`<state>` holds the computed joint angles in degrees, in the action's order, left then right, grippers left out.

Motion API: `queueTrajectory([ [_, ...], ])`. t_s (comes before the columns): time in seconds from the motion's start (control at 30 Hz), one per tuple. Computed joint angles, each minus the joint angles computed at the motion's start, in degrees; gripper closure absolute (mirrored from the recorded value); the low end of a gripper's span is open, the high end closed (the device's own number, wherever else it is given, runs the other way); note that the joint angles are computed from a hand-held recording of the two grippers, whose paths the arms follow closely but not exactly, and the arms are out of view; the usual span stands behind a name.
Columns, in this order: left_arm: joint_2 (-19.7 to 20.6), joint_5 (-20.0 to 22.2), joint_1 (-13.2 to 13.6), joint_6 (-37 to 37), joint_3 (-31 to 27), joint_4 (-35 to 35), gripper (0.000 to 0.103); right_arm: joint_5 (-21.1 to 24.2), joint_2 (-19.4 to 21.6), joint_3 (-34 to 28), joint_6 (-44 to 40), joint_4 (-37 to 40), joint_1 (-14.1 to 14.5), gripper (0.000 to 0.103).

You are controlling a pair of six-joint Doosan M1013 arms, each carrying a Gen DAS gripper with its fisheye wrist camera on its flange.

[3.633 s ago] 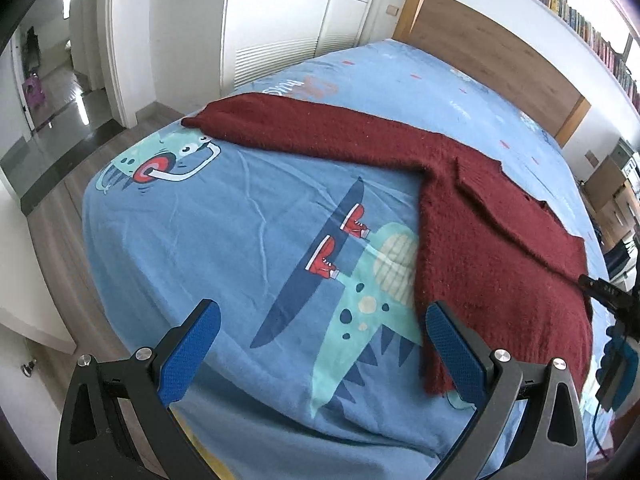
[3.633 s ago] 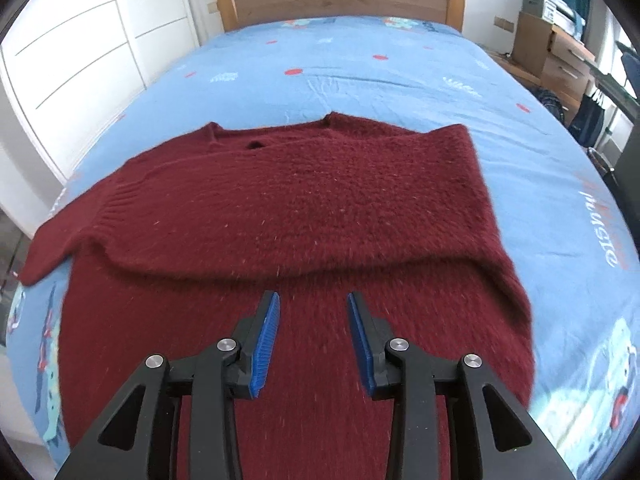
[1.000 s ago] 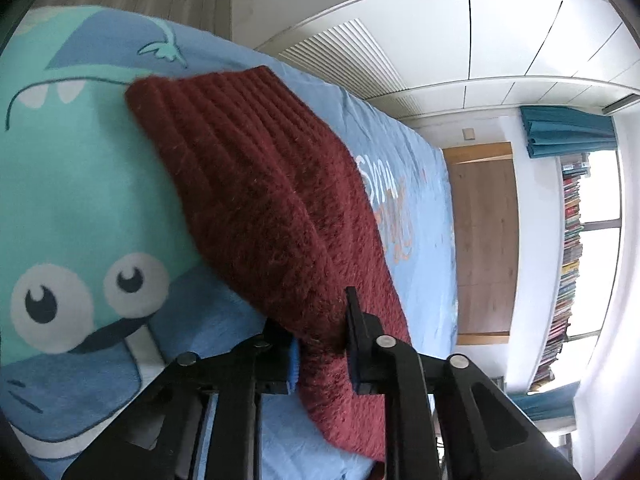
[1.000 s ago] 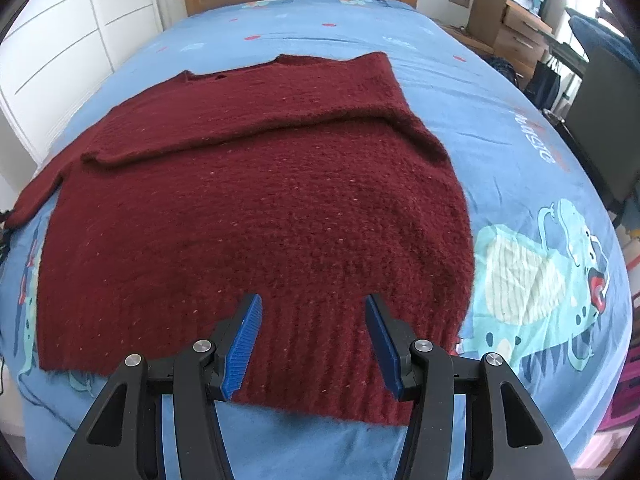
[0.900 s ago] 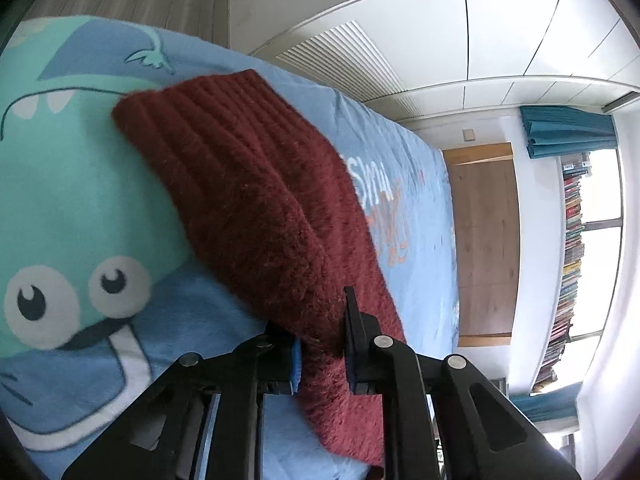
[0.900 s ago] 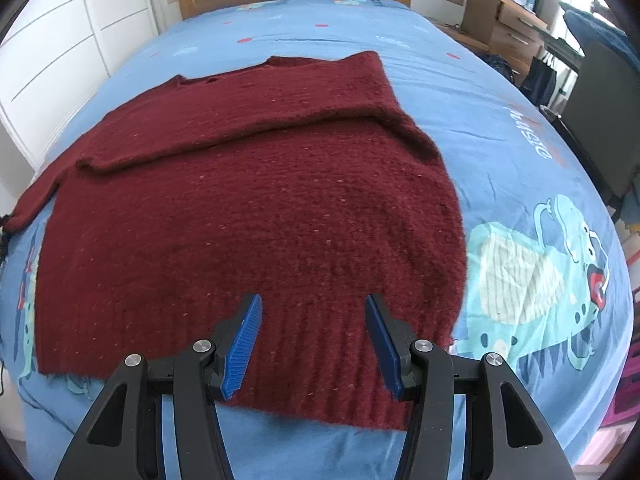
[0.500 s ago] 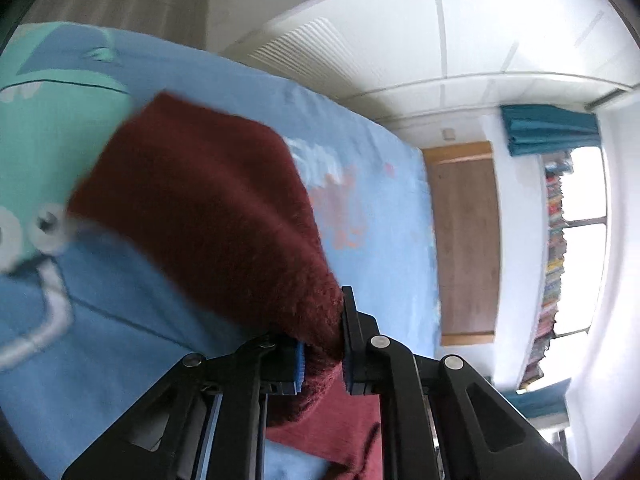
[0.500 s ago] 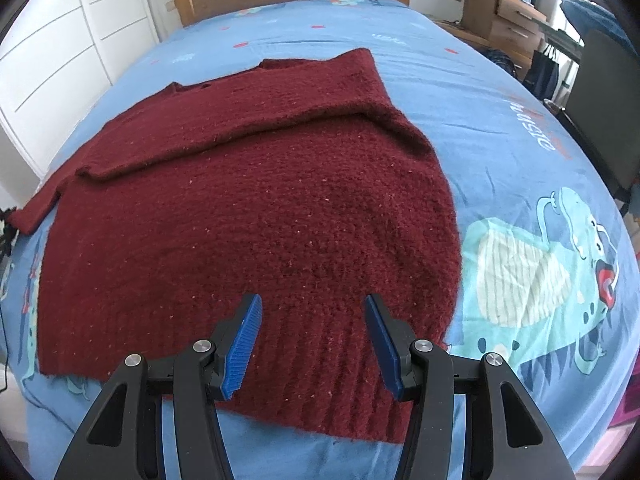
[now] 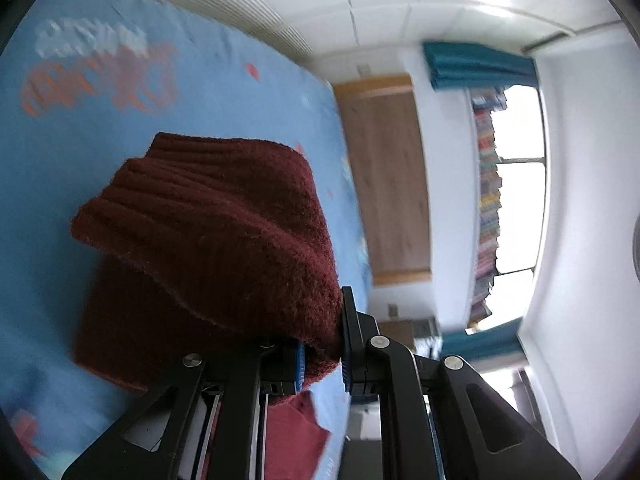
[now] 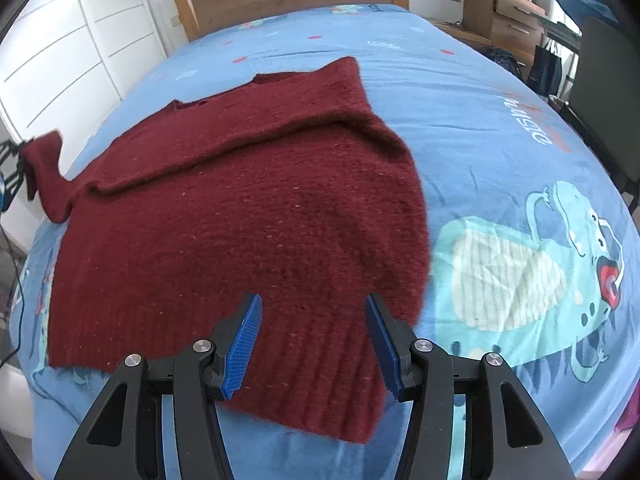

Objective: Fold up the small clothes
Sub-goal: 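Carry the held sleeve with the left tool across the sweater body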

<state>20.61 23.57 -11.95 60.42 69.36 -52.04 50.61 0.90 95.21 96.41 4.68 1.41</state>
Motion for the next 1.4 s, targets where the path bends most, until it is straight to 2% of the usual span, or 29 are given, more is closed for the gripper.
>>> queueTrajectory([
  [0.1,2.68,3.09,-1.71,2.46,-4.64,-1.96,0.092,-0.37,-0.36,0.71,0.17,1.25,-1.38,0.048],
  [0.3,7.92,10.53,-4.68,3.37,-13.44,-1.15,0.092,-1.14,-0.81,1.85,0.29,2.74,-3.66,0.048],
  [0.5,11.65,16.87,-7.08,3.00,-18.98,-0.31,0.092,-0.92,-0.94,2.40,-0.01,3.37,-5.26,0.048],
  [0.77,16.23,26.87,-10.05,2.46,-26.66,6.11,0.092,-0.35,-0.84,2.83,0.08,3.06,-6.29,0.048],
  [0.93,17.14,32.14,-10.80,3.20,-28.76,10.97,0.092,-0.27,-0.67,2.89,0.29,2.70,-6.31,0.048],
  [1.07,14.94,32.51,-12.56,5.18,-25.52,14.41,0.092,-0.42,-0.37,2.67,-0.43,2.95,-6.17,0.048],
  [1.13,15.73,34.16,-13.27,5.13,-27.69,16.25,0.092,-0.45,-0.06,2.41,-0.65,3.07,-6.03,0.048],
  [1.27,14.40,33.77,-15.20,6.23,-24.64,18.86,0.092,-0.35,0.47,2.00,-1.13,3.21,-5.70,0.048],
  [1.4,15.07,35.92,-16.47,5.75,-25.20,22.57,0.092,-0.28,0.80,1.58,-1.20,2.73,-5.31,0.048],
])
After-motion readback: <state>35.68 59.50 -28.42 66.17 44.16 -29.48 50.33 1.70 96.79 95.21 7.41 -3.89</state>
